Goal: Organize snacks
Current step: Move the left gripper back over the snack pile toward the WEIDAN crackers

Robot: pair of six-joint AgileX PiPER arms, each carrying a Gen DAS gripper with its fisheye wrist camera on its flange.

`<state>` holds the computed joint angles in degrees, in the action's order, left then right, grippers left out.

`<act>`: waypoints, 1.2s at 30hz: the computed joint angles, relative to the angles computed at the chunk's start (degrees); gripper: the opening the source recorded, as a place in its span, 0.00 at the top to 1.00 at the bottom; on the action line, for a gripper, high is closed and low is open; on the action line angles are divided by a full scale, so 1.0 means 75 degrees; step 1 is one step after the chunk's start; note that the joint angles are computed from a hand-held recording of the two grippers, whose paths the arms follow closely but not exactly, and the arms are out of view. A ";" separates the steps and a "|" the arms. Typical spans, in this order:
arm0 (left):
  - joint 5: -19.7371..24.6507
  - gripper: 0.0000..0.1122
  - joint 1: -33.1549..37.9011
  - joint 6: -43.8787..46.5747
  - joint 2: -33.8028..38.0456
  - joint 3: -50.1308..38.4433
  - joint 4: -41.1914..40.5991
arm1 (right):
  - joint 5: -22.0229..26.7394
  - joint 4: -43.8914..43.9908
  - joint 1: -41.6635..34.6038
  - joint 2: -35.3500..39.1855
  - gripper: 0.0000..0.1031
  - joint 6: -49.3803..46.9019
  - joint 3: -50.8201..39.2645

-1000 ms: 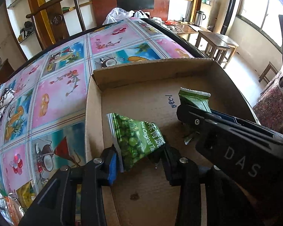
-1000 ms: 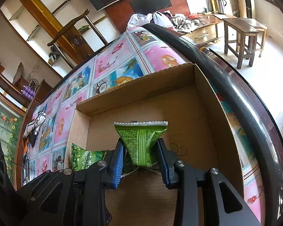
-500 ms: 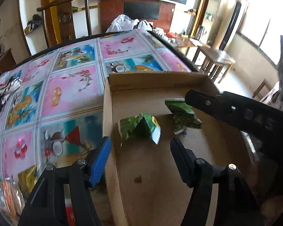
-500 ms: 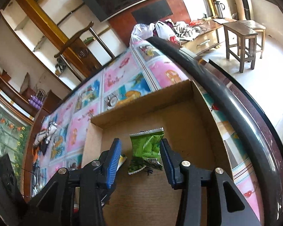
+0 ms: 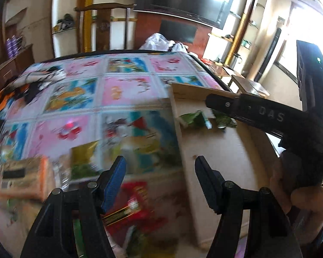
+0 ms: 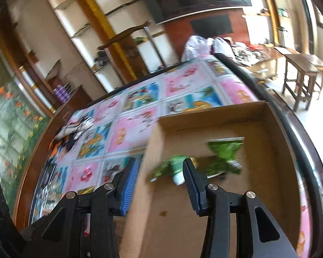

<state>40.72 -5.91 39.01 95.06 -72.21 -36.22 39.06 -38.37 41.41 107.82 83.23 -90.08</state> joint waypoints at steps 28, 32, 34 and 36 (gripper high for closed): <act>0.0319 0.33 0.2668 0.0461 0.0691 0.0092 -0.0274 | -0.0256 0.1568 0.0915 0.1416 0.52 -0.2759 -0.1861; -0.0131 0.32 0.2092 0.0312 0.0827 0.0053 0.0716 | -0.0380 0.1554 0.0881 0.1340 0.52 -0.2654 -0.1725; 0.0192 0.32 0.2208 0.0629 0.0877 0.0062 0.0729 | -0.0429 0.1551 0.0870 0.1301 0.52 -0.2597 -0.1657; 0.0511 0.32 0.2428 0.1149 0.0823 0.0206 0.0637 | -0.0501 0.1566 0.0854 0.1242 0.52 -0.2581 -0.1567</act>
<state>44.55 12.30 47.62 101.23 -70.67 -31.44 35.31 -26.62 47.81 117.14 63.88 -101.84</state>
